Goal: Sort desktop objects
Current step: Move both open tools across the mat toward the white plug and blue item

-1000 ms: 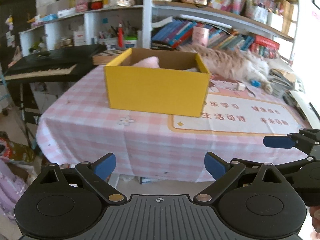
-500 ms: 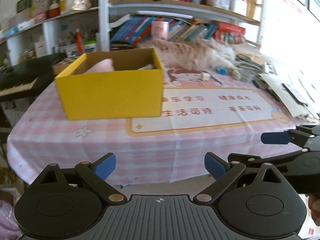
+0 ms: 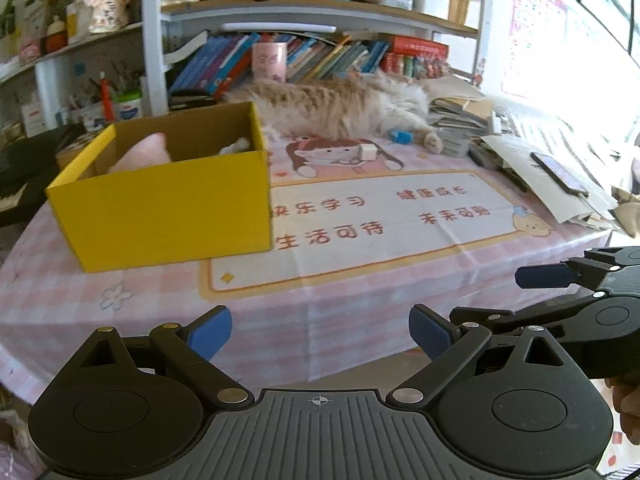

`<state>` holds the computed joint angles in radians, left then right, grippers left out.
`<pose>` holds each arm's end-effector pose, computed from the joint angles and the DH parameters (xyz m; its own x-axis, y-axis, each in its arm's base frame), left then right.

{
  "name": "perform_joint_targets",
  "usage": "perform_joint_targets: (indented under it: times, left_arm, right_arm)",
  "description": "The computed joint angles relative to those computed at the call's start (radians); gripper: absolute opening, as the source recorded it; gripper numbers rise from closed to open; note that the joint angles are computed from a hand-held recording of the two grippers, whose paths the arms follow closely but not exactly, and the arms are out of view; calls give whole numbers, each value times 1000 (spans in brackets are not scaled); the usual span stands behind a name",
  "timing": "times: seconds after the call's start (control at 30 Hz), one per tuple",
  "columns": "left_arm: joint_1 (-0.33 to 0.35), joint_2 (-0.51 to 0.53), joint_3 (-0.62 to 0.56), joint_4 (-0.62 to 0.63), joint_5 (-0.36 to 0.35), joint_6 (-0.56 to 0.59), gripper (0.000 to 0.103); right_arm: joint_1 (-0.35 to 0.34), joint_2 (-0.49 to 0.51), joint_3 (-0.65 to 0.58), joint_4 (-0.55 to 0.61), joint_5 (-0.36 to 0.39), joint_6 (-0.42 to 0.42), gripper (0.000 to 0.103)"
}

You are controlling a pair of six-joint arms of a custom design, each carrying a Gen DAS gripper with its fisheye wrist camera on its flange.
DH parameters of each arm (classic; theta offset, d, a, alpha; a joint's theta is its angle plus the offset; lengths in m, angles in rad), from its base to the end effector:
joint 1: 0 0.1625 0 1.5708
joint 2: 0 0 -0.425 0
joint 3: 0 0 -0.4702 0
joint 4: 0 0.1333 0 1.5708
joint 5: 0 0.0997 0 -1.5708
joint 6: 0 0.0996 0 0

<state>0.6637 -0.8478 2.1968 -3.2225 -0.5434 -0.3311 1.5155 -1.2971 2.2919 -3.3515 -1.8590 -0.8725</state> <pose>-0.2554 -0.4772 0.0031 -0.7357 0.0454 -0.6758 0.5422 0.6374 -0.5475 0.0767 -0.5140 0.1804 -0.6382 -0.3774 0.6710 -0.6996 0.6481 -0.3010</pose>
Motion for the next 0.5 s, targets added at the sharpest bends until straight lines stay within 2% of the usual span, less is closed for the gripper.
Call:
perform_joint_targets:
  times: [0.33, 0.5]
  left_arm:
    - [35, 78, -96, -96, -74, 188, 97]
    - [50, 109, -138, -108, -83, 254, 97]
  right_arm:
    - [-17, 9, -34, -52, -33, 23, 74]
    - [-24, 22, -63, -52, -33, 43, 75]
